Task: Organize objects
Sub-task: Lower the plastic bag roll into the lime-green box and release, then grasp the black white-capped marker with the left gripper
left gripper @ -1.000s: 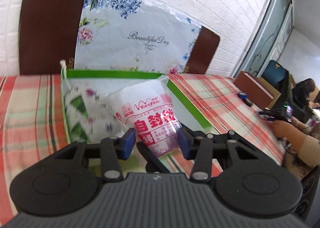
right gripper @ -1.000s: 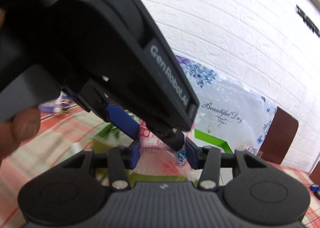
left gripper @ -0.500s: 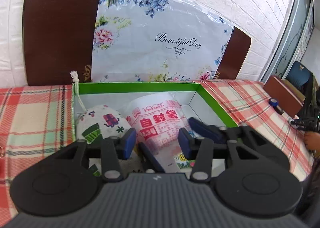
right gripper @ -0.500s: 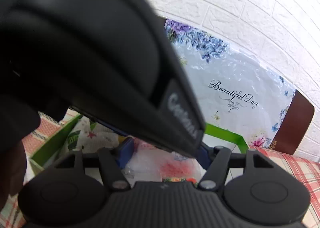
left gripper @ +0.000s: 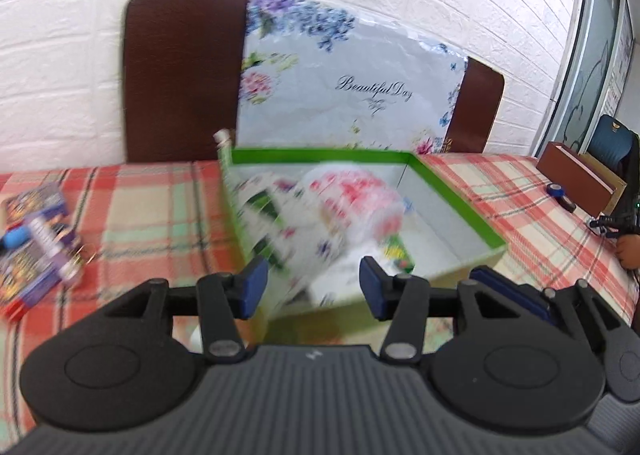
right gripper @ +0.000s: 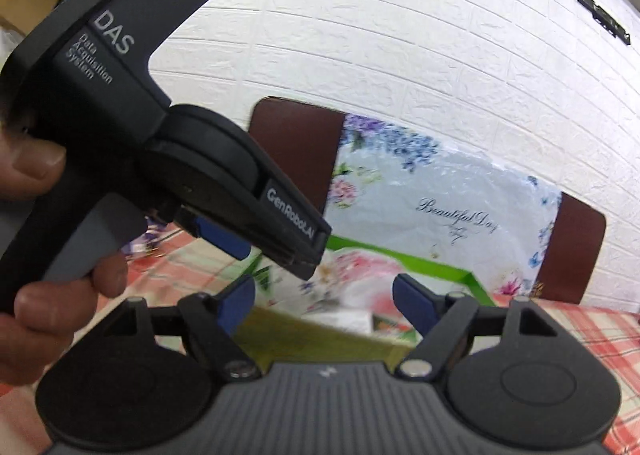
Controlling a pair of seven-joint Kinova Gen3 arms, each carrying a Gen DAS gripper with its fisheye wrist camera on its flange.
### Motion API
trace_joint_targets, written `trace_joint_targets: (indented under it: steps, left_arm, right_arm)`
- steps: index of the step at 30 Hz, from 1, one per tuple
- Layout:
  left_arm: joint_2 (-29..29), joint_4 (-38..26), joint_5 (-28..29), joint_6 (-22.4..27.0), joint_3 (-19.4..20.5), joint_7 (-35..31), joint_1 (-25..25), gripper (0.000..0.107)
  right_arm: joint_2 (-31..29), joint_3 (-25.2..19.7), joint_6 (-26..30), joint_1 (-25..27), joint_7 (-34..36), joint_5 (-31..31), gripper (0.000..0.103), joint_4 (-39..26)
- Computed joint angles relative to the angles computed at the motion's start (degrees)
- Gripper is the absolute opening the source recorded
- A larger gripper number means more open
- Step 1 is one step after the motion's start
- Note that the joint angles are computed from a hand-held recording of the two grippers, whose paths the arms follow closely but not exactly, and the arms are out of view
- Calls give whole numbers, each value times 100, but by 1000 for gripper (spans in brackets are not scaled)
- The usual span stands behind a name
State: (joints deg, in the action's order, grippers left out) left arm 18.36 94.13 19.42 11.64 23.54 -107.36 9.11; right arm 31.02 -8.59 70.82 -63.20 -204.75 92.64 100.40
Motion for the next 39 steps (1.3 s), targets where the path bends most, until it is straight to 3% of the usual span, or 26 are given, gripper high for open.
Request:
trace_joint_targets:
  steps: [3, 5, 7, 10, 15, 17, 20, 27, 31, 33, 34, 35, 39]
  left_arm:
    - [-214, 466, 188, -126, 97, -123, -345, 53]
    - [-298, 627, 2, -68, -328, 169, -152, 53]
    - [-284, 645, -136, 168, -816, 543, 90, 53]
    - [-211, 580, -229, 491, -1130, 994, 139, 53]
    - [-218, 629, -205, 539, -1037, 1041, -61, 53]
    - [-179, 589, -135, 553, -920, 945, -159, 53]
    - [-81, 490, 120, 704, -679, 708, -390, 54]
    - [-28, 425, 988, 1031, -325, 22, -873, 66]
    - [15, 327, 872, 1088, -699, 140, -497, 65]
    - [34, 261, 605, 1055, -922, 360, -216, 60]
    - [61, 232, 515, 1038, -923, 379, -181, 40]
    - [90, 216, 479, 1008, -945, 365, -151, 32]
    - [116, 304, 994, 906, -447, 38, -624, 29]
  right_arm:
    - [20, -159, -327, 6, 155, -107, 72, 14]
    - [56, -189, -581, -13, 437, -266, 63, -124]
    - [68, -156, -879, 82, 539, -336, 62, -108]
    - [203, -9, -1135, 192, 909, -657, 60, -392]
    - [221, 289, -1827, 690, 1608, -1712, 49, -820]
    - [13, 188, -2284, 928, 1460, -1925, 35, -700]
    - [72, 335, -2538, 762, 1747, -1975, 18, -811]
    - [114, 577, -3310, 599, 2067, -2328, 18, -1120]
    - [53, 810, -3539, 321, 2013, -2191, 18, -973]
    - [3, 868, -3620, 268, 1940, -2086, 18, -885]
    - [-16, 890, -3637, 240, 1903, -2035, 18, -848]
    - [-9, 904, -3562, 201, 1908, -2007, 18, -844]
    - [-38, 888, -3390, 162, 1667, -1781, 18, -718]
